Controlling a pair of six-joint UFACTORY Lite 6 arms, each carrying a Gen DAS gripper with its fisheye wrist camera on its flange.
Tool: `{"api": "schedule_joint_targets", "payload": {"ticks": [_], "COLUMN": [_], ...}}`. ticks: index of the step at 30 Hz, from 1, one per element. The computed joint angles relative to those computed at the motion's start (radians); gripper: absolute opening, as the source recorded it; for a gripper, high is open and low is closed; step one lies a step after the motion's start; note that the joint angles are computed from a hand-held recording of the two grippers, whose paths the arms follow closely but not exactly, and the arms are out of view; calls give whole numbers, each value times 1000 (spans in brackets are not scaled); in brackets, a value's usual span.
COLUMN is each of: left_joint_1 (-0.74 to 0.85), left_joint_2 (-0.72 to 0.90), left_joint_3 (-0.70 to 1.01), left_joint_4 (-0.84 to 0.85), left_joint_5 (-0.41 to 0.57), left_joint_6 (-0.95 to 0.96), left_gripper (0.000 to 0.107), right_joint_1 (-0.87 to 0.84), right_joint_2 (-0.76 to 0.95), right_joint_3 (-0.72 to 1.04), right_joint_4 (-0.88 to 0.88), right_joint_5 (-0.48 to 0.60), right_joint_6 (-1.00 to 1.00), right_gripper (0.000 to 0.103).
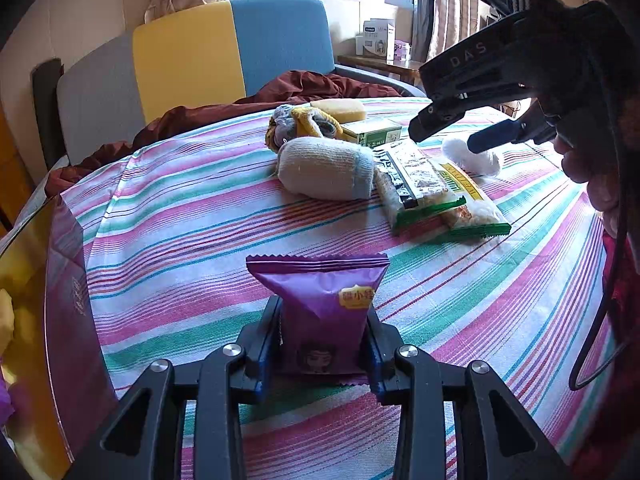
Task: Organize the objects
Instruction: 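Close the right tool on the WEIDAN snack bag while the left tool holds the purple packet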
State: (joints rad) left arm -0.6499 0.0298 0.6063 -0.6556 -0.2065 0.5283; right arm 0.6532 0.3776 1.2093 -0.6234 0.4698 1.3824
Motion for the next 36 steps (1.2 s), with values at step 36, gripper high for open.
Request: {"api": "schedule_joint_targets", "payload": {"ticks": [36], "left_joint_1": [-3], "left_joint_2": [-1], "left_joint_3": [9], "left_joint_4": [74], "left_joint_5": [17], "left_joint_6": [-90], "left_gripper": [39], "right_joint_1": [-36], "right_joint_2": [238], "right_joint_3": [188], "right_joint_4": [245], "right_joint_5": [108], "right_joint_6": [-332], "right_gripper": [51]}}
